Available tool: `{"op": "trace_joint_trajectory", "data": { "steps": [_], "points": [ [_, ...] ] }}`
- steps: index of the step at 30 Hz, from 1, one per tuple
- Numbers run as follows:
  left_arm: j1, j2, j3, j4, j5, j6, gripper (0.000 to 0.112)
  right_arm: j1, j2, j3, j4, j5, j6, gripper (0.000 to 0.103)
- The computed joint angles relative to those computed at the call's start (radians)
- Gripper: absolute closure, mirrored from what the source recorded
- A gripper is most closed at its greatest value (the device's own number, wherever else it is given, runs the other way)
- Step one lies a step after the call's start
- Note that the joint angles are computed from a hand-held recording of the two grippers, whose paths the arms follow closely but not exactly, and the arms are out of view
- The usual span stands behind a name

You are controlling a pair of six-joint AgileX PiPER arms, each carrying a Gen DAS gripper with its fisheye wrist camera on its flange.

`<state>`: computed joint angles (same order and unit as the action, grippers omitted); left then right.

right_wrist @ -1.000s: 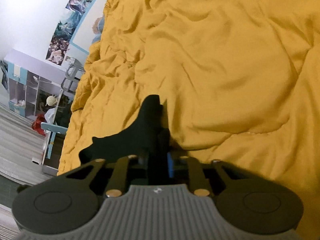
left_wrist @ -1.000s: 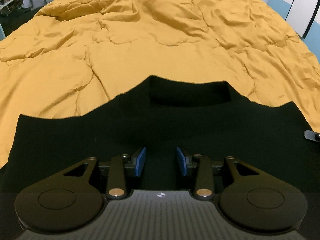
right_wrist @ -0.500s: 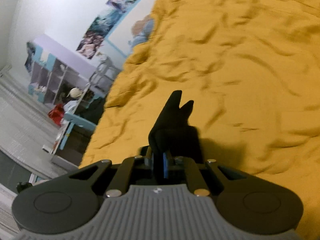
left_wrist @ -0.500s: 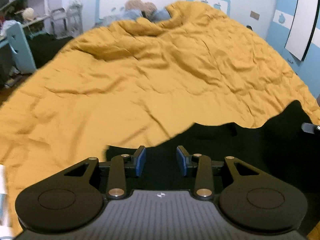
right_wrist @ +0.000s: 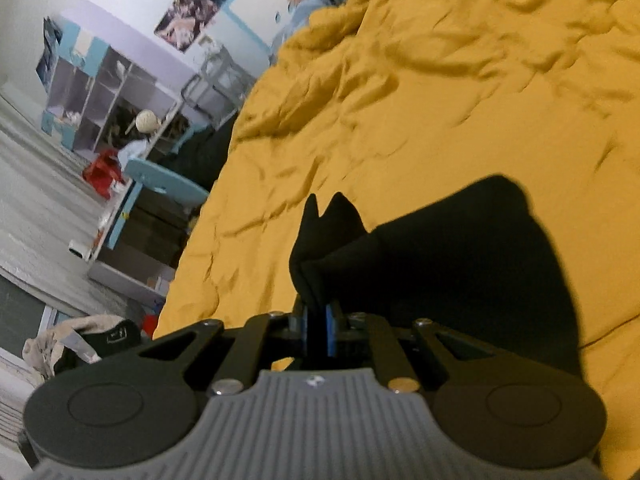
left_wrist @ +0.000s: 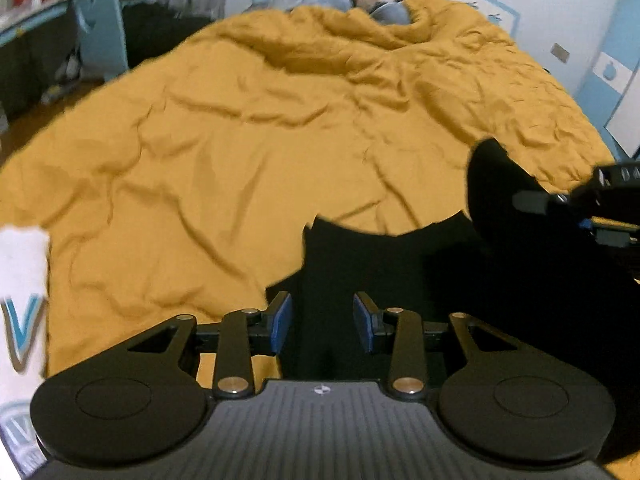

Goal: Fold small clothes

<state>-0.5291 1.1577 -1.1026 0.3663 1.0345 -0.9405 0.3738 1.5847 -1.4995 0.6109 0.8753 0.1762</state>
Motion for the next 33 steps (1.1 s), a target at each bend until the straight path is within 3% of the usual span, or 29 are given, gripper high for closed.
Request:
{"op": "trace_joint_trajectory", "data": {
  "steps": [5, 15, 18, 19, 22, 28, 31, 33],
  "points": [
    [0.073, -0.052, 0.111, -0.067, -0.064, 0.021, 0.070, 0.169, 0.123, -0.107, -0.149, -0.031, 0.163, 0.100],
    [0.166, -0.143, 0.226, -0.139, -0.108, 0.064, 0.070, 0.251, 0.356, -0.239, -0.180, 0.040, 0.182, 0.099],
    [0.165, -0.164, 0.228, -0.141, -0.095, 0.057, 0.070, 0.242, 0.369, -0.230, -0.138, 0.044, 0.152, 0.088],
    [0.162, -0.176, 0.225, -0.143, -0.088, 0.054, 0.070, 0.234, 0.357, -0.216, -0.104, 0.040, 0.129, 0.080],
    [0.158, -0.216, 0.194, -0.170, -0.051, 0.065, 0.067, 0.215, 0.278, -0.176, 0.004, 0.052, 0.017, 0.079],
    [0.021, -0.312, 0.112, -0.146, 0.023, -0.042, 0.051, 0.149, -0.032, 0.007, 0.069, 0.039, -0.169, 0.072],
    [-0.078, -0.353, 0.094, -0.125, 0.051, -0.136, 0.040, 0.102, -0.186, 0.119, 0.004, 0.034, -0.211, 0.072],
    [-0.202, -0.379, 0.093, -0.056, 0.096, -0.267, 0.039, 0.054, -0.289, 0.209, -0.051, 0.045, -0.238, 0.071]
  ]
}}
